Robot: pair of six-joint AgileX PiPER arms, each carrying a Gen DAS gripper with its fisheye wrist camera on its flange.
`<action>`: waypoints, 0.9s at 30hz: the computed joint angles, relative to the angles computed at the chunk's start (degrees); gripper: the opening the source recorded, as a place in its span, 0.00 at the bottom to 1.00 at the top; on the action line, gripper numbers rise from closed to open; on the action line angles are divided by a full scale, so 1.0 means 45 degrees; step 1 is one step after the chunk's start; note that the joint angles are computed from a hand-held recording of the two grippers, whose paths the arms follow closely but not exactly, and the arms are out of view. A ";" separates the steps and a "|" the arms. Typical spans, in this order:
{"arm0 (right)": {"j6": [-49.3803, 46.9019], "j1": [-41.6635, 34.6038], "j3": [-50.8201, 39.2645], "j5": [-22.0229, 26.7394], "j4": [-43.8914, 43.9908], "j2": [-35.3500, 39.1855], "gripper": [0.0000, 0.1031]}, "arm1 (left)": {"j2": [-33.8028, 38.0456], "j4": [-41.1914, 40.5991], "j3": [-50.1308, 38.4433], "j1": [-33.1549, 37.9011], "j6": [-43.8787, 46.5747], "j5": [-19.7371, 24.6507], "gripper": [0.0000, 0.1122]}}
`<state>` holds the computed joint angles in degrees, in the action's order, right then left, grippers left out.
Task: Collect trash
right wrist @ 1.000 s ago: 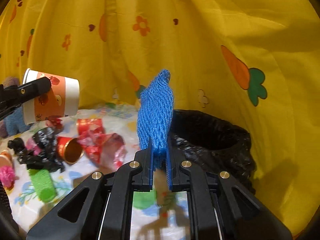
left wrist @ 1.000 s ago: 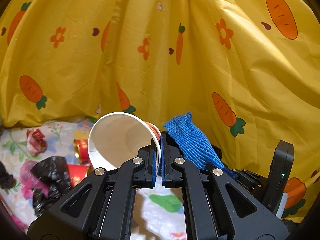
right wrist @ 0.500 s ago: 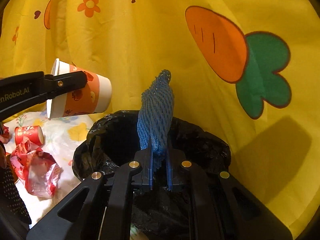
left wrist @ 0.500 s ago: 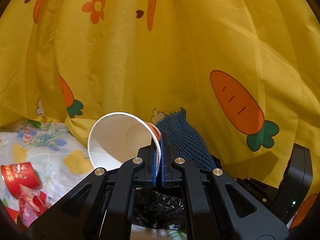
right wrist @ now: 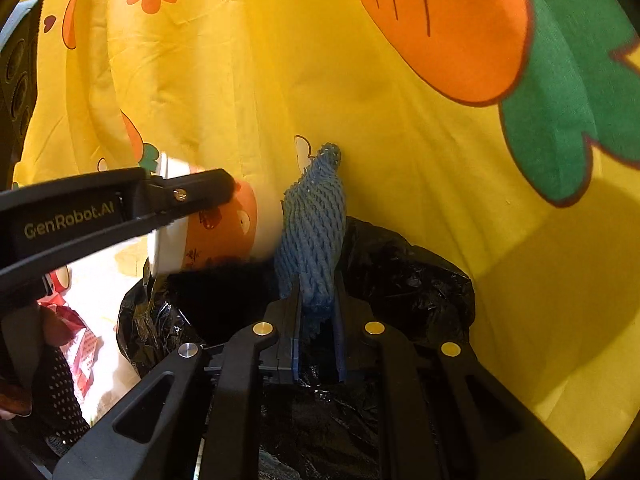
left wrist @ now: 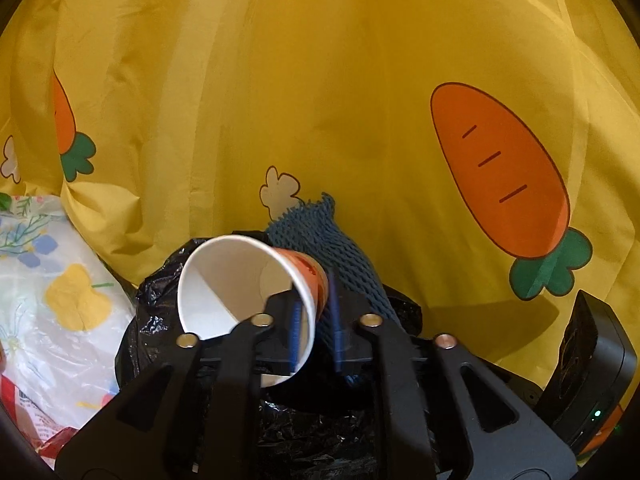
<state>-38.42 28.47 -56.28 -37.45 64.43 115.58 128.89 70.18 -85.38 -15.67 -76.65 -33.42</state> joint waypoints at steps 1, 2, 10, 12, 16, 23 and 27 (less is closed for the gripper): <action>-0.0414 -0.0022 -0.0474 0.0182 0.0281 0.0196 0.13 | 0.0039 -0.0170 0.0006 0.0056 0.0075 -0.0031 0.40; -0.0430 -0.0038 -0.0532 0.0200 0.0308 0.0247 0.13 | 0.0006 -0.0494 0.0173 0.0132 0.0259 -0.0111 0.46; -0.0304 0.0042 -0.0533 0.0078 0.0304 0.0239 0.29 | -0.0955 -0.2707 0.1695 0.0681 0.1469 0.0074 0.69; -0.0186 0.0192 -0.0389 -0.0111 0.0264 0.0171 0.39 | -0.1397 -0.3494 0.2359 0.0849 0.1994 0.0092 0.72; 0.0123 0.0582 0.0111 -0.0701 0.0232 -0.0130 0.53 | -0.2587 -0.6054 0.4097 0.1041 0.4381 0.0163 0.78; 0.0083 0.1561 0.0815 -0.1697 0.0660 -0.0822 0.70 | -0.4997 -0.9140 0.7211 0.1495 0.7330 0.0107 0.83; 0.0487 0.2287 0.1452 -0.2296 0.0748 -0.1373 0.77 | -0.6656 -1.0698 0.9233 0.1702 0.9114 -0.0125 0.83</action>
